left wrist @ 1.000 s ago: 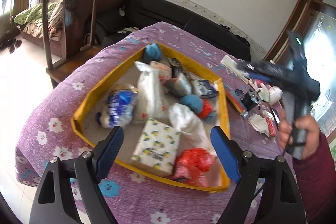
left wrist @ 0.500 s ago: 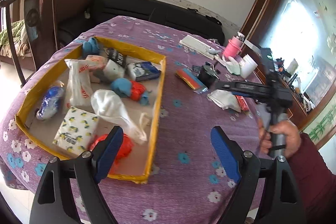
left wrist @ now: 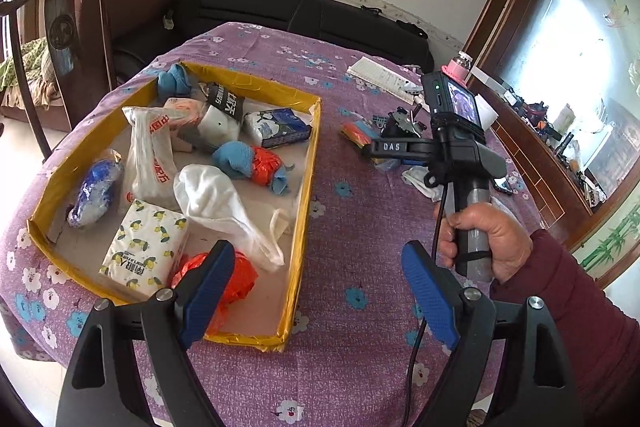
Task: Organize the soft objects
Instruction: 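Move both tools back toward the red-blue sponge bag and white cloth, then grasp the red-blue sponge bag with the left tool while the right tool grasps the white cloth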
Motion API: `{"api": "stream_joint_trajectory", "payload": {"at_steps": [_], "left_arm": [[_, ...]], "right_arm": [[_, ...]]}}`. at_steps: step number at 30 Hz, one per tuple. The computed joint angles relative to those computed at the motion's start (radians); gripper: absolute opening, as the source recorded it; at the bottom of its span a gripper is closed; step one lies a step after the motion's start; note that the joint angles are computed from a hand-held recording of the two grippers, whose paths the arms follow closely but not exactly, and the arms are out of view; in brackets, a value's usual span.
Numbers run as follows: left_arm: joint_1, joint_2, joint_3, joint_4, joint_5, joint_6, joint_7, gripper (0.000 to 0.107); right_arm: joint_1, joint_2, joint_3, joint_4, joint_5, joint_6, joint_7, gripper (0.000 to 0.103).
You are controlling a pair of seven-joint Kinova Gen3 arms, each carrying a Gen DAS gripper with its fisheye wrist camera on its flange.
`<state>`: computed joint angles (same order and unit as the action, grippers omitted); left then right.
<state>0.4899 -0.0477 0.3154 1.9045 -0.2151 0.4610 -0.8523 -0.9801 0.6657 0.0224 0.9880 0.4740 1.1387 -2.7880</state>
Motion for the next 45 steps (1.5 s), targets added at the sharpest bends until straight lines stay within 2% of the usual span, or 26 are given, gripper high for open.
{"api": "stream_joint_trajectory", "payload": {"at_steps": [1, 2, 6, 10, 13, 14, 16, 17, 19, 22, 26, 28, 31, 34, 37, 40, 45], "left_arm": [[0.001, 0.001, 0.000, 0.000, 0.001, 0.001, -0.002, 0.085], [0.001, 0.006, -0.002, -0.002, 0.006, 0.000, -0.008, 0.085], [0.006, 0.016, -0.007, -0.004, 0.018, -0.001, -0.019, 0.085], [0.016, 0.025, -0.006, -0.016, 0.008, 0.005, -0.014, 0.085], [0.033, 0.039, 0.000, -0.032, -0.009, 0.014, -0.004, 0.085], [0.040, 0.042, 0.000, -0.036, -0.014, 0.015, 0.000, 0.085], [0.056, 0.050, 0.004, -0.046, -0.025, 0.019, 0.005, 0.085], [0.065, 0.053, 0.006, -0.050, -0.034, 0.022, 0.010, 0.085], [0.084, 0.065, 0.008, -0.061, -0.045, 0.030, 0.013, 0.085], [0.108, 0.087, 0.007, -0.081, -0.029, 0.039, -0.014, 0.085], [0.135, 0.131, 0.001, -0.115, 0.029, 0.055, -0.078, 0.085], [0.148, 0.154, -0.002, -0.131, 0.061, 0.068, -0.106, 0.085], [0.175, 0.181, -0.014, -0.154, 0.074, 0.090, -0.121, 0.085], [0.203, 0.196, -0.028, -0.172, 0.061, 0.114, -0.113, 0.085], [0.213, 0.207, -0.039, -0.184, 0.058, 0.132, -0.110, 0.085], [0.199, 0.216, -0.046, -0.191, 0.085, 0.138, -0.126, 0.085], [0.141, 0.284, -0.037, -0.251, 0.210, 0.181, -0.229, 0.085]], "right_arm": [[0.006, -0.001, -0.017, -0.001, 0.008, 0.003, 0.007, 0.053], [0.004, -0.008, -0.016, 0.010, 0.000, -0.006, 0.013, 0.051], [-0.002, -0.048, -0.036, 0.064, -0.037, -0.039, 0.010, 0.050], [0.052, -0.111, -0.201, 0.161, -0.015, -0.089, -0.051, 0.051], [0.112, -0.161, -0.340, 0.263, 0.014, -0.166, -0.102, 0.063], [0.141, -0.181, -0.387, 0.303, 0.008, -0.207, -0.102, 0.072], [0.185, -0.226, -0.461, 0.389, 0.023, -0.288, -0.148, 0.074], [0.192, -0.258, -0.470, 0.436, 0.041, -0.325, -0.188, 0.074], [0.170, -0.336, -0.433, 0.528, 0.092, -0.350, -0.270, 0.076], [0.071, -0.443, -0.294, 0.625, 0.132, -0.273, -0.392, 0.077], [-0.072, -0.520, -0.111, 0.722, 0.167, -0.236, -0.554, 0.077], [-0.104, -0.530, -0.079, 0.749, 0.212, -0.208, -0.631, 0.077], [-0.067, -0.500, -0.097, 0.729, 0.240, -0.167, -0.651, 0.077], [0.010, -0.482, -0.123, 0.725, 0.208, -0.207, -0.590, 0.077], [0.111, -0.441, -0.207, 0.695, 0.213, -0.167, -0.550, 0.076], [0.158, -0.449, -0.249, 0.709, 0.238, -0.085, -0.635, 0.077], [0.169, -0.492, -0.284, 0.783, 0.287, -0.069, -0.758, 0.077]]}}
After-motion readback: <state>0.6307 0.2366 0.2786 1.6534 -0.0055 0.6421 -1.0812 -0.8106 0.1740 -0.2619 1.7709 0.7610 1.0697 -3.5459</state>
